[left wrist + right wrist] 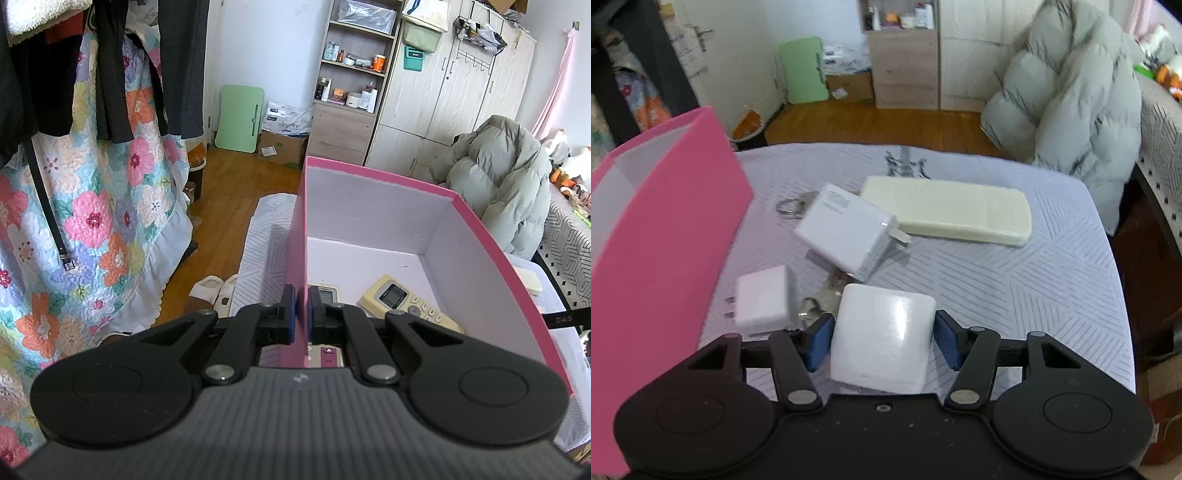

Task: Organize rigid objects
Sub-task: 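Carry the white charger into the pink box and open the right tool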

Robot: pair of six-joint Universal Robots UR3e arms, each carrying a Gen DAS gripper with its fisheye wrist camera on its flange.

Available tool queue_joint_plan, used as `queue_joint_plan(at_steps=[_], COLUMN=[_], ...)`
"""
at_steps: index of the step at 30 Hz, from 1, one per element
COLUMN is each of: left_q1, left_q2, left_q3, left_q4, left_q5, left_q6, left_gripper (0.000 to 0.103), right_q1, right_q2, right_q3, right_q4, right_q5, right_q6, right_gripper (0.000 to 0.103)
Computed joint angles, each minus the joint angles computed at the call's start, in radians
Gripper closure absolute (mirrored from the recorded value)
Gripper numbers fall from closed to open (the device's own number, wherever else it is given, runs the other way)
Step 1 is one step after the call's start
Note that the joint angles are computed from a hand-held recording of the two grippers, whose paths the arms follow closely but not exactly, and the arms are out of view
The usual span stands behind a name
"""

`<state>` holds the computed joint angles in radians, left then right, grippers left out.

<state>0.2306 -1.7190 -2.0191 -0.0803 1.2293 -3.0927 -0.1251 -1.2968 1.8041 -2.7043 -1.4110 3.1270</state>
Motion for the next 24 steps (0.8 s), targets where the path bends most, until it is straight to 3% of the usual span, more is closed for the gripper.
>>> queue_joint_plan(at_steps=[14,19,24], left_q1=[-0.011,-0.02,-0.035], left_q2=[0.007,-0.003,-0.009], left_q3=[0.012,0.036,0.041], left_q4=[-0.036,-0.063,-0.06], left_q5=[0.022,0.039,0.063], left_q6=[0.023,0.037,0.048], left_gripper=[0.098,0.098,0.099], right_q1=[0.083,0.113,0.18], right_q2=[-0.216,-0.259,-0.122], right_q3=[0.065,-0.04,-0.323], right_q4=[-0.106,-0.001,0.277], right_q5=[0.053,0.193,0.319], right_q6=[-0.021,-0.038,-0.056], right_gripper=[0.042,0.042,0.042])
